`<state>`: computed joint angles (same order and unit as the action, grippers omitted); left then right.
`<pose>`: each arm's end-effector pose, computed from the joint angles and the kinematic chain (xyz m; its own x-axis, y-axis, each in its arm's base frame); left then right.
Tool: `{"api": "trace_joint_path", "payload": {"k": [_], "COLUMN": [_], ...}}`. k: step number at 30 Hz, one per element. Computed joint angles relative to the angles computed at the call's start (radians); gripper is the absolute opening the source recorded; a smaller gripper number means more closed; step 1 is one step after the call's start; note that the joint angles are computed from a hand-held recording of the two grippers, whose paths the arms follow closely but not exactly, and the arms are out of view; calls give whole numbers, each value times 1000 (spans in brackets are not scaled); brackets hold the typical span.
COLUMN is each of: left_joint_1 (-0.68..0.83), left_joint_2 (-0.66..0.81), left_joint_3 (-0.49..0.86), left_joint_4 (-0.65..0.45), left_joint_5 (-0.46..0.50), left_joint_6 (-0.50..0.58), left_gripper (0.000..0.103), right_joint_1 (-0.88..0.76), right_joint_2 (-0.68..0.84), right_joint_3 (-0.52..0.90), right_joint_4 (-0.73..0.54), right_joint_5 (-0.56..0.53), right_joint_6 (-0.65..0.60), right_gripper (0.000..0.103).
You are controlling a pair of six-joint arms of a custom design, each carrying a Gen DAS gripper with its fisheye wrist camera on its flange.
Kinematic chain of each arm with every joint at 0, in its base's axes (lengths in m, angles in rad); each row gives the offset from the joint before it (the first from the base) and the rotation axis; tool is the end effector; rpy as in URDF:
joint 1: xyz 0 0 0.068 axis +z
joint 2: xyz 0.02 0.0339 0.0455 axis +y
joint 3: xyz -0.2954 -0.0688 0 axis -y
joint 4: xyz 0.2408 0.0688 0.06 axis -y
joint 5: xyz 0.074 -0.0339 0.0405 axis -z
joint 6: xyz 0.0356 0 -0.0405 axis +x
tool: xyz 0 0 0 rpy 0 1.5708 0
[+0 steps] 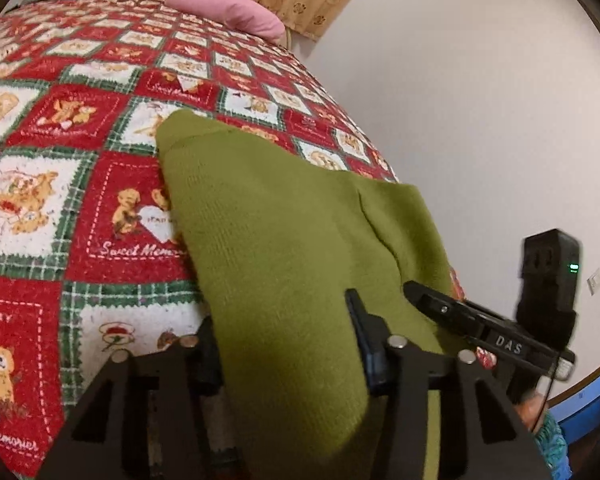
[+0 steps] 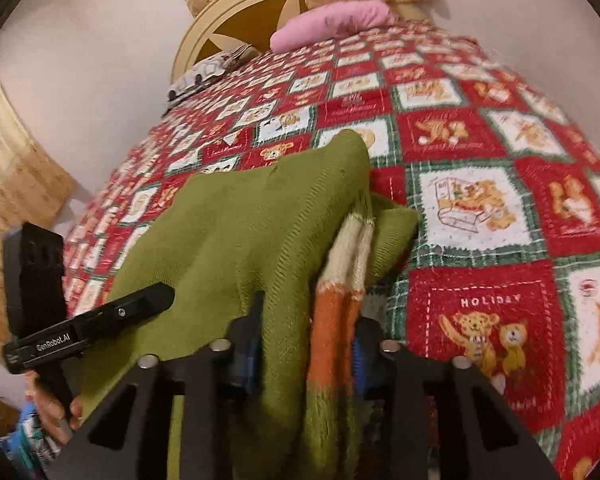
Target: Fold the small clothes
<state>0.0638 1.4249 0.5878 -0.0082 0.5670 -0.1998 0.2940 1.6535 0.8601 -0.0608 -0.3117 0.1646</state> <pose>0.2526 -0.0030 0.1893 -0.7917 -0.2183 -0.5705 0.1477 0.8379 -0.5255 0.3097 0.1052 0.1970 -0.7887 -0.0759 -0.6100 -0.3440 0.8769 0.3357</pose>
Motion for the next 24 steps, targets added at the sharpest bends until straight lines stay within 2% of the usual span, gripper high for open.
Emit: {"api": "trace_joint_path", "payload": {"k": [3,8,12,18,24], "left_joint_1": [-29,-70,-87,-153,-414], "left_joint_2": [-79,-267,-444,-647,-748], "left_joint_3": [-9,-46,-45,20,110], "left_joint_4": [-42,-106,-221,-444,-627], "left_joint_5": [-63,-135,-161,-181,-375], "left_joint_6": [24,30,46,51,-46], "left_gripper": [41,39,39,39,39], "right_joint_1": [84,265,423,683,990], "right_joint_2": [-84,-281,-431,-645,-769], "right_joint_3": [-26,-88,-107,-97,-18], "right_joint_4": [-7,-24,-98,-309,-685], "right_joint_5": [156,431,632,939,1235], "right_joint_6": [30,74,133,258,553], "right_gripper": [24,24,24,24,24]}}
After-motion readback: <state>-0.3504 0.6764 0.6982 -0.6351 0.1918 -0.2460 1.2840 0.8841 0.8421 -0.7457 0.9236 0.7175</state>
